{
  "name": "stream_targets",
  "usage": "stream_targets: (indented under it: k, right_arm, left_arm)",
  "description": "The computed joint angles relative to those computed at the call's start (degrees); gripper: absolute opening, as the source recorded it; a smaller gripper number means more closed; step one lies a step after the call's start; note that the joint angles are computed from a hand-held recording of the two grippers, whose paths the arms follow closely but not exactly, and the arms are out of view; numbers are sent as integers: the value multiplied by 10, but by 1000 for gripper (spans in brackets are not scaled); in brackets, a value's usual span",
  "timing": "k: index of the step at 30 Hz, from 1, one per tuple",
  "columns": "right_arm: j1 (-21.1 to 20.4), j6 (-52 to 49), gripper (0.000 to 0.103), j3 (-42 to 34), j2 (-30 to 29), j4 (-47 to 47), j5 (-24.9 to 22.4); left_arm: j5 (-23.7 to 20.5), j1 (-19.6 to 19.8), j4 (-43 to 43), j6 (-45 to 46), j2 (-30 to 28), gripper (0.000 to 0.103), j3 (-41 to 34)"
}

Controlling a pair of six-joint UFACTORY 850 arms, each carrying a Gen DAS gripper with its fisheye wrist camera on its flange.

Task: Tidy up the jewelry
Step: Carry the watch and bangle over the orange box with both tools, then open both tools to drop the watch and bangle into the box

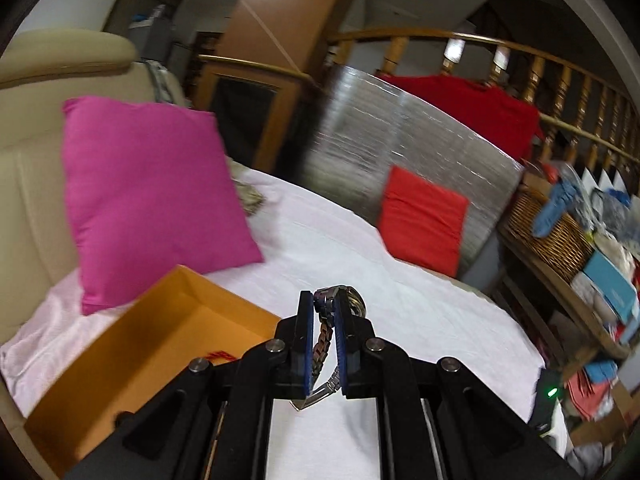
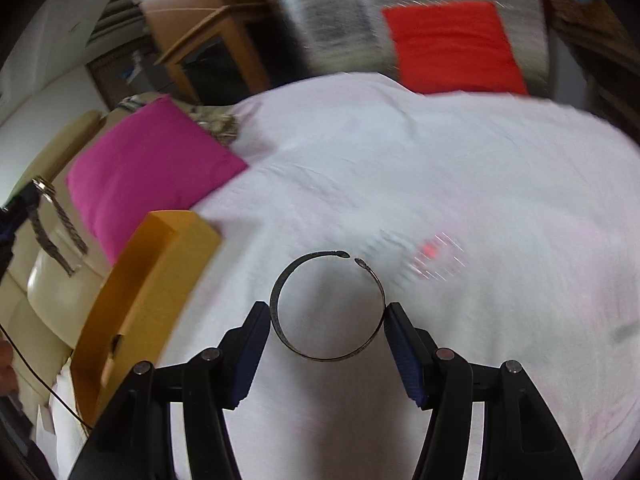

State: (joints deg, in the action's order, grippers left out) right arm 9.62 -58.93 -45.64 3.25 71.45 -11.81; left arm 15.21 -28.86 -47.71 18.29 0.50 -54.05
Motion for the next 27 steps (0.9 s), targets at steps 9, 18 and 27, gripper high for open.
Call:
stream_targets:
  k: [9, 18, 27]
  right_arm:
    - [115, 260, 62, -203, -129, -243, -75]
    - [178, 472, 62, -389, -306, -399, -176]
    - [209, 585, 62, -507, -409, -484, -238]
  left_arm:
    - [-5, 64, -160, 151, 15, 10, 42]
    - [-51, 108, -405, 380, -46, 10, 34]
    - [-54, 118, -635, 587, -83, 10, 24]
